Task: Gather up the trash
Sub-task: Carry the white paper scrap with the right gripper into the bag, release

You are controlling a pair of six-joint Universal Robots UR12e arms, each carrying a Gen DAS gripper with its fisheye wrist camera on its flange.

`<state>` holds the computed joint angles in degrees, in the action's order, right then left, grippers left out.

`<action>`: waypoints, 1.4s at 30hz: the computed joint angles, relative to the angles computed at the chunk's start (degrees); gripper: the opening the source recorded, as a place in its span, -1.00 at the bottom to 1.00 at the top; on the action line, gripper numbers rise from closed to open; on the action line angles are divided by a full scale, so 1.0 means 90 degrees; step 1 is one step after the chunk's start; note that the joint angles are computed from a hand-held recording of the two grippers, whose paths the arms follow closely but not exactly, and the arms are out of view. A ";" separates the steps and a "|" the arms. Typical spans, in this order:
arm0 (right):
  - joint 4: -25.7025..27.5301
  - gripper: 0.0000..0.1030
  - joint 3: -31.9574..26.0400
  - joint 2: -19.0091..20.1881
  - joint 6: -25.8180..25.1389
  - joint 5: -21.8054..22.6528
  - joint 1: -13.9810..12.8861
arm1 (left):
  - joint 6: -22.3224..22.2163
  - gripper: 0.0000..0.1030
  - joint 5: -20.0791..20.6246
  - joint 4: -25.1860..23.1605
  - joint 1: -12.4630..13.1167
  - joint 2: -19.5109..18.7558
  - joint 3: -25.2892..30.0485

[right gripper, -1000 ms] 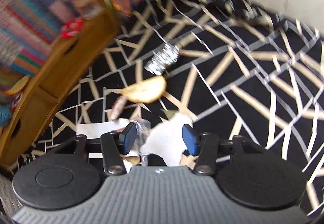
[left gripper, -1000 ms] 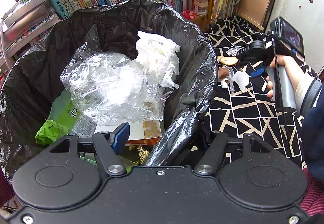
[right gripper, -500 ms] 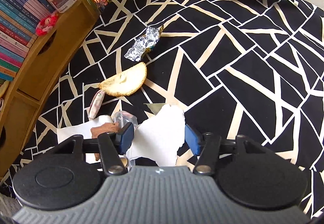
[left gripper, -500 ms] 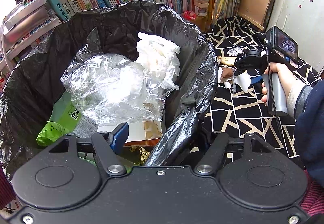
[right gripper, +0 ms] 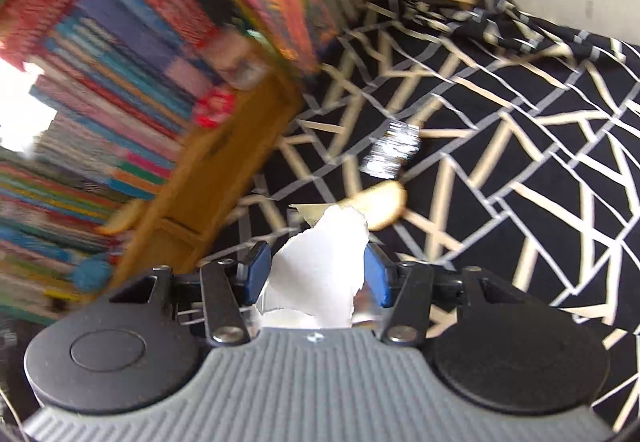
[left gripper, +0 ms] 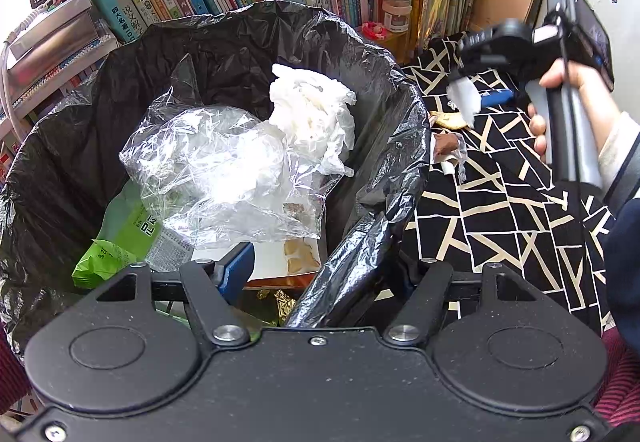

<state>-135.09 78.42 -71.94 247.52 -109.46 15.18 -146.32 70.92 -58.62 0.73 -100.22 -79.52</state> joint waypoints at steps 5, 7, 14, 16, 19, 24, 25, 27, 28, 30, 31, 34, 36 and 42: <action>-0.1209 0.10 -0.0250 0.0132 -0.1095 0.0334 0.0165 | 0.0003 0.29 0.0001 0.0000 0.0001 -0.0001 0.0000; -0.1626 0.10 -0.0378 0.0194 -0.1649 0.0494 0.0237 | 0.0000 0.29 0.0000 -0.0001 0.0001 -0.0001 0.0000; -0.2967 0.15 -0.0650 0.0350 -0.3089 0.1383 0.0418 | 0.0001 0.29 0.0003 0.0001 0.0001 -0.0001 -0.0001; -0.3223 0.16 -0.0688 0.0389 -0.3465 0.1785 0.0436 | 0.0001 0.29 0.0004 0.0001 -0.0002 -0.0001 -0.0001; -0.3244 0.24 -0.0810 0.0482 -0.3922 0.2170 0.0494 | -0.0001 0.29 0.0002 0.0000 0.0000 -0.0001 0.0000; -0.2693 0.68 -0.1013 0.0584 -0.4341 0.2186 0.0602 | 0.0003 0.29 0.0016 0.0007 -0.0003 -0.0001 -0.0002; -0.2633 0.72 -0.1026 0.0591 -0.4399 0.2172 0.0614 | 0.0001 0.29 0.0016 0.0007 -0.0003 -0.0001 -0.0003; -0.2547 0.73 -0.1027 0.0589 -0.4512 0.2160 0.0629 | 0.0002 0.29 0.0011 0.0010 -0.0002 0.0000 -0.0008; -0.2523 0.76 -0.1004 0.0569 -0.4551 0.2134 0.0641 | 0.0002 0.29 0.0011 0.0010 -0.0002 0.0000 -0.0008; -0.2477 0.79 -0.1011 0.0571 -0.4601 0.2075 0.0653 | 0.0001 0.29 0.0014 0.0011 -0.0003 0.0000 -0.0008; -0.2450 0.79 -0.1022 0.0577 -0.4612 0.2046 0.0656 | 0.0005 0.29 0.0013 0.0009 -0.0001 -0.0001 -0.0006; -0.2353 0.81 -0.1036 0.0580 -0.4609 0.1958 0.0664 | 0.0005 0.29 0.0013 0.0009 -0.0001 -0.0001 -0.0006; -0.2297 0.82 -0.1043 0.0579 -0.4619 0.1876 0.0676 | 0.0005 0.29 0.0013 0.0009 -0.0001 -0.0001 -0.0006; -0.2548 0.97 -0.0961 0.0549 -0.4555 0.1605 0.0698 | 0.0003 0.29 0.0014 0.0009 -0.0003 0.0000 -0.0008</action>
